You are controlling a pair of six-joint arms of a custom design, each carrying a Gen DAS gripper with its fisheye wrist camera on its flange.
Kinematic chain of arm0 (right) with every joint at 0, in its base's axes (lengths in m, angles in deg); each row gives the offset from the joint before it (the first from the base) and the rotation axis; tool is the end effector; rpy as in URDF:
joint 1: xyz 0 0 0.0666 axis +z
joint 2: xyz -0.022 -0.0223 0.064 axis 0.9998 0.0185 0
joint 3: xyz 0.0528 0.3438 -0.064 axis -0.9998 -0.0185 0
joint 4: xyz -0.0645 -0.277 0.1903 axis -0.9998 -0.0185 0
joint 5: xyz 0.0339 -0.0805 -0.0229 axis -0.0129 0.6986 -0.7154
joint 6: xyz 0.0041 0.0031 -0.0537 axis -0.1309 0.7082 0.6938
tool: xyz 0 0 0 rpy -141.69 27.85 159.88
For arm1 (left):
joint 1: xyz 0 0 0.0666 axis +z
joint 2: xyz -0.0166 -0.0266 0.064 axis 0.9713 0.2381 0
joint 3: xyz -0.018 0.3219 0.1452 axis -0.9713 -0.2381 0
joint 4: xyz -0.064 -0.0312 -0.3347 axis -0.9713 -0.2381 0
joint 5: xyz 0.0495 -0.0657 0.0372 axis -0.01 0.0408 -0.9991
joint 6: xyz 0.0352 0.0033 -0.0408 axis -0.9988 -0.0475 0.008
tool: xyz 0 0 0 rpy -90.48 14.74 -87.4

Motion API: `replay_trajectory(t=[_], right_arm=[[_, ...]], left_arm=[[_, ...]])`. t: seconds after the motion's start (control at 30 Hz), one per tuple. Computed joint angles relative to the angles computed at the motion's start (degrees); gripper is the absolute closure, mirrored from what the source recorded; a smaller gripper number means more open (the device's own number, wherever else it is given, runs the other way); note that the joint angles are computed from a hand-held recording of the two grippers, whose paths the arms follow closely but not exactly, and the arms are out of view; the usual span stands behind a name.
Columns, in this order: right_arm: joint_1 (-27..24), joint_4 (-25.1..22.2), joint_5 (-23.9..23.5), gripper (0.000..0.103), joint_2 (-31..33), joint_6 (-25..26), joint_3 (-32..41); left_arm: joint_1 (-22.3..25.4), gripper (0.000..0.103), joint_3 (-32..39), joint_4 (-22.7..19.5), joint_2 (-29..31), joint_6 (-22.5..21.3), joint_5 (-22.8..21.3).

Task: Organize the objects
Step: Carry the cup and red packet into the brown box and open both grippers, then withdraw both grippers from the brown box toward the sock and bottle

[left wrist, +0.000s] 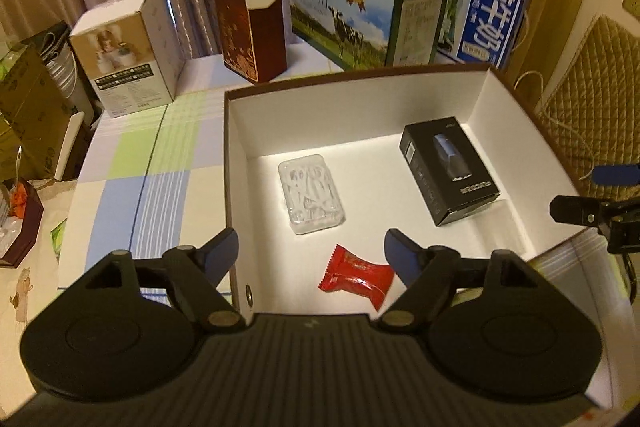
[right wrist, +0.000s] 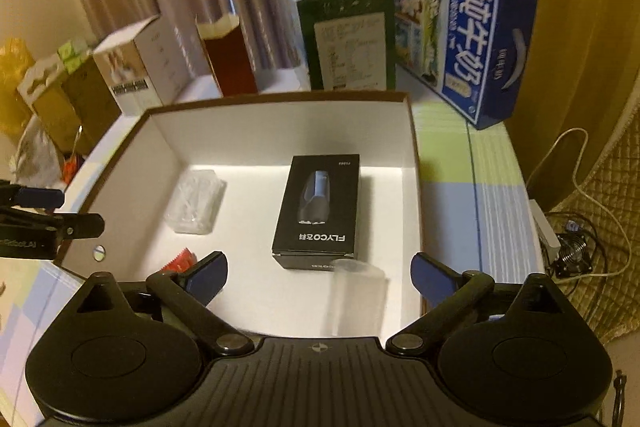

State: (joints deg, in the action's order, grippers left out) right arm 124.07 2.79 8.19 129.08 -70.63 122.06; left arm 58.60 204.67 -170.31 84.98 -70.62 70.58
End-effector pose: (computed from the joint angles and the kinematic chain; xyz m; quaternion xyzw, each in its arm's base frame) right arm 0.4568 0.3197 0.5099 -0.1631 0.9209 0.1380 0.3261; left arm 0.4662 -0.1432 0.5505 0.0645 0.9440 0.0001 0.3237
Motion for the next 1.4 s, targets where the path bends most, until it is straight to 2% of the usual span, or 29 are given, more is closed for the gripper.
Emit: replay_trajectory(t=[0.23, 0.43, 0.53, 0.93, 1.4], right_arm=[[1.07, 5.17, -0.02, 0.006, -7.34, -2.42, -9.32], [2.72, 7.06, 0.52, 0.006, -11.84, -3.48, -14.88], [3.66, 6.88, 1.6, 0.006, -13.47, -4.02, -17.01], [5.52, 8.3, 0.56, 0.006, -19.72, -6.27, -25.29], [5.94, 7.38, -0.68, 0.007, -23.67, -8.29, -32.23]], left_arm=[[-1.32, 0.026, -4.67, 0.23, -5.59, 2.79, -0.17], [-2.99, 0.026, -9.55, 0.63, -10.37, 5.21, -0.46], [-4.01, 0.026, -11.62, 0.55, -12.24, 6.32, -1.31], [-7.79, 0.026, -18.37, -0.23, -17.68, 10.39, -2.79], [-10.83, 0.026, -24.17, -1.17, -20.01, 13.54, -2.52]])
